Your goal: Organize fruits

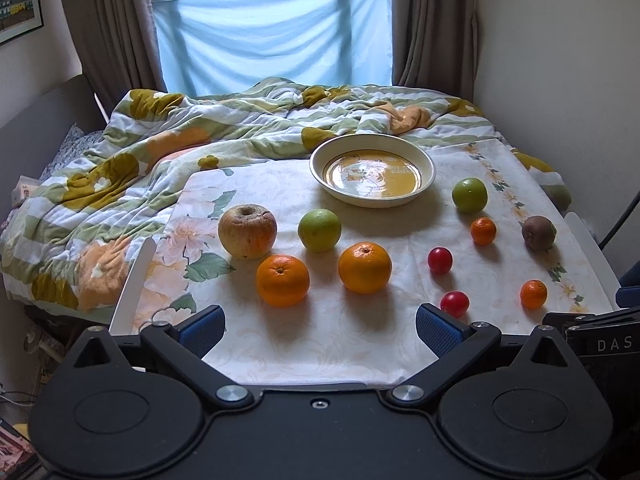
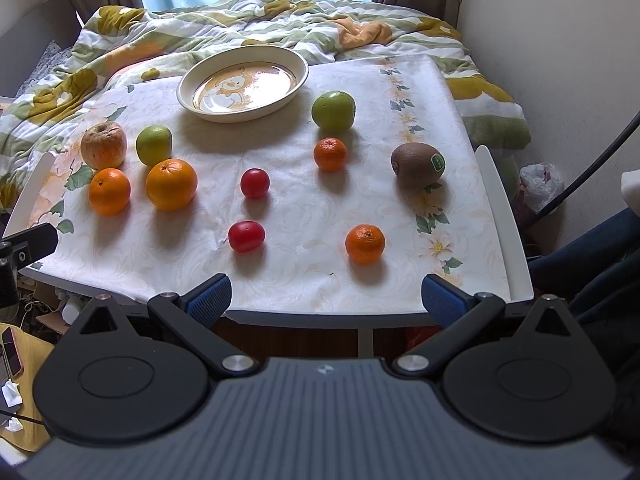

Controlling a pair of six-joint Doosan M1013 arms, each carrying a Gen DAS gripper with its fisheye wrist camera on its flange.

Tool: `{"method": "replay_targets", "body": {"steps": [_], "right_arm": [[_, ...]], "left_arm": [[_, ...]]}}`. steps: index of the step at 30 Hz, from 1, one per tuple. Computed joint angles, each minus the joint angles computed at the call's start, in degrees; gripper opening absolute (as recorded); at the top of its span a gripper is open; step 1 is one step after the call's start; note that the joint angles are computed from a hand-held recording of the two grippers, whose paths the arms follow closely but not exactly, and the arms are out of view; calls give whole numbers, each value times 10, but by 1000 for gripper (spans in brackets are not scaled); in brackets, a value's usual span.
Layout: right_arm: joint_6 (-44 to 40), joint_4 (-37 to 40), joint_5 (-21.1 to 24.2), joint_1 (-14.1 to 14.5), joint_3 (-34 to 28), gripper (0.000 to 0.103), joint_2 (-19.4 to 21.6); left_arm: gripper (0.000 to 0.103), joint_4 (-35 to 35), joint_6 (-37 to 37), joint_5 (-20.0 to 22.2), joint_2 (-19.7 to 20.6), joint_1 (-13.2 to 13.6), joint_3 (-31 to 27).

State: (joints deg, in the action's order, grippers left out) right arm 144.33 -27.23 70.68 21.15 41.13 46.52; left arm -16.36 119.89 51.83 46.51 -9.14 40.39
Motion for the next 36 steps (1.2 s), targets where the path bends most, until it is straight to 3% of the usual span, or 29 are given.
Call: {"method": "replay_targets", "body": {"steps": [11, 19, 33, 36], "right_arm": [[50, -15, 2, 1, 19, 103, -9], [73, -47, -36, -7, 62, 103, -18], [71, -54, -113, -27, 105, 103, -4], [64, -56, -122, -29, 105, 103, 1]], "left_arm": [[103, -42, 69, 33, 24, -1, -34], [103, -69, 114, -14, 44, -12, -30], [100, -20, 44, -46, 118, -34, -103], [94, -10, 30, -39, 131, -36, -120]]}}
